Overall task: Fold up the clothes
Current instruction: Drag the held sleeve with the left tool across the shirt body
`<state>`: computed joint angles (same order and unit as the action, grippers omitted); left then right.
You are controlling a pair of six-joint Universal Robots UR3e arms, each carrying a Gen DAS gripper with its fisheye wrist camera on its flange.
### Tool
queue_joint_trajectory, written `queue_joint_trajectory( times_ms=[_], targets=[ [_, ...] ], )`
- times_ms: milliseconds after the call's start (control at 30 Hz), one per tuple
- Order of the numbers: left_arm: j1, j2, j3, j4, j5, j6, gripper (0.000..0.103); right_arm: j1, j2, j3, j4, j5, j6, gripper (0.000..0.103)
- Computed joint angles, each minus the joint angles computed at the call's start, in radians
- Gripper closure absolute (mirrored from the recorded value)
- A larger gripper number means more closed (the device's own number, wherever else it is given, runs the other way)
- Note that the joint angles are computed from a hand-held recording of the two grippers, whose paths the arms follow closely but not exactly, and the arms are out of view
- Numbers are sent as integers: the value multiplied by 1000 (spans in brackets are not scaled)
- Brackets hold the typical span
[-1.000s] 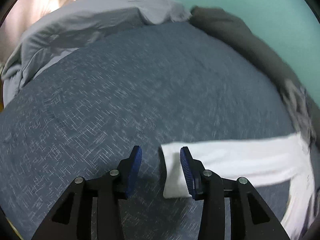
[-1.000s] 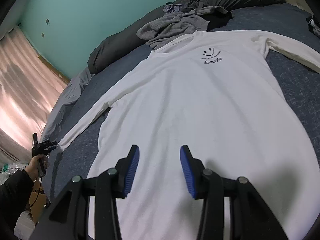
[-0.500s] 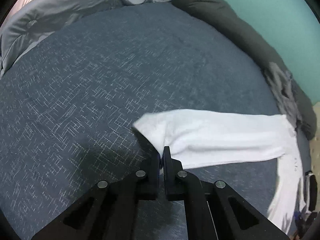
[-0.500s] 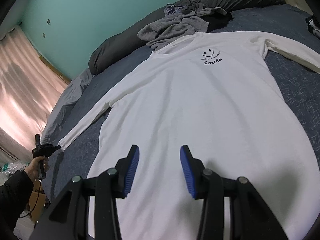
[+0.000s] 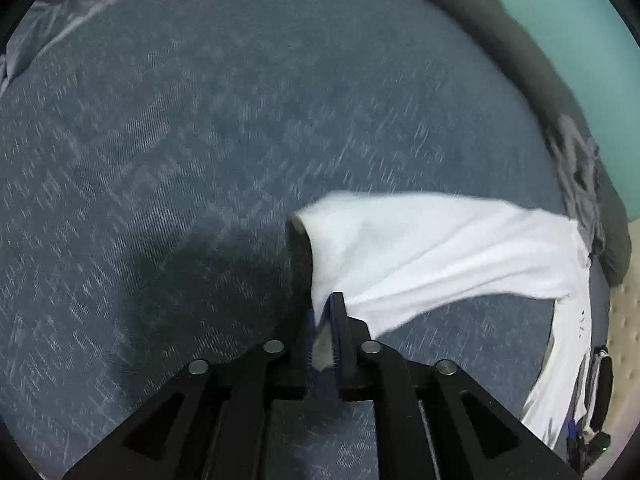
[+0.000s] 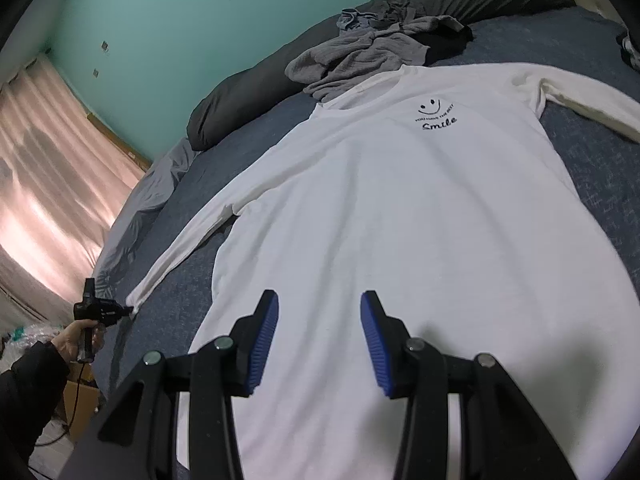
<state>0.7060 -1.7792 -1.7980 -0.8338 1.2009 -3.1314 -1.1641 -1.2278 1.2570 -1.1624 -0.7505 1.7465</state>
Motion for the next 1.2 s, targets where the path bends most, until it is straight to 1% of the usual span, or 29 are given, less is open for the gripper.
queue_joint_trajectory(
  times_ms=[33, 100, 167, 267, 367, 400, 433, 467, 500, 567, 667, 767, 833, 933, 1033, 1133, 1200],
  targets=[
    [11, 13, -20, 36, -9, 0, 69, 0, 0, -2, 0, 1, -1, 60],
    [36, 34, -56, 104, -29, -4, 62, 0, 2, -6, -3, 3, 4, 60],
    [63, 35, -70, 134, -59, -24, 61, 0, 8, -9, -7, 7, 15, 60],
    [72, -3, -54, 139, -83, -43, 61, 4, 2, 7, -22, 11, 33, 59],
    [68, -32, -54, 160, -125, -69, 62, 7, -13, 25, -30, 5, 27, 59],
    [50, -27, -60, 170, -126, -82, 67, 7, -17, 30, -34, 3, 25, 59],
    [33, -29, -55, 183, -111, -85, 81, 9, -20, 34, -40, 1, 22, 59],
    [17, -32, -50, 194, -96, -88, 89, 10, -24, 38, -45, -2, 20, 59],
    [0, -35, -44, 205, -80, -90, 101, 10, -23, 37, -47, -2, 21, 59],
    [-33, -37, -35, 228, -46, -93, 101, 9, -16, 30, -48, -1, 27, 59],
    [-56, 18, -63, 277, 12, -74, 101, 7, -2, 14, -38, 3, 35, 59],
    [-66, 78, -89, 324, 52, -51, 101, 5, -2, 14, -25, 6, 27, 59],
    [-75, 96, -91, 344, 73, -56, 101, 4, -7, 17, -16, 4, 17, 59],
    [-80, 60, -43, 298, 90, -67, 101, 3, -13, 16, 4, 3, 5, 59],
    [-60, 17, -1, 167, 61, -97, 100, 0, -21, 10, 28, 3, -15, 59],
    [-57, -8, -26, 185, 87, -119, 95, 1, -23, 5, 26, -3, -23, 58],
    [-40, 10, -68, 234, 94, -128, 94, 1, -16, -3, 23, -3, -20, 58]
  ],
)
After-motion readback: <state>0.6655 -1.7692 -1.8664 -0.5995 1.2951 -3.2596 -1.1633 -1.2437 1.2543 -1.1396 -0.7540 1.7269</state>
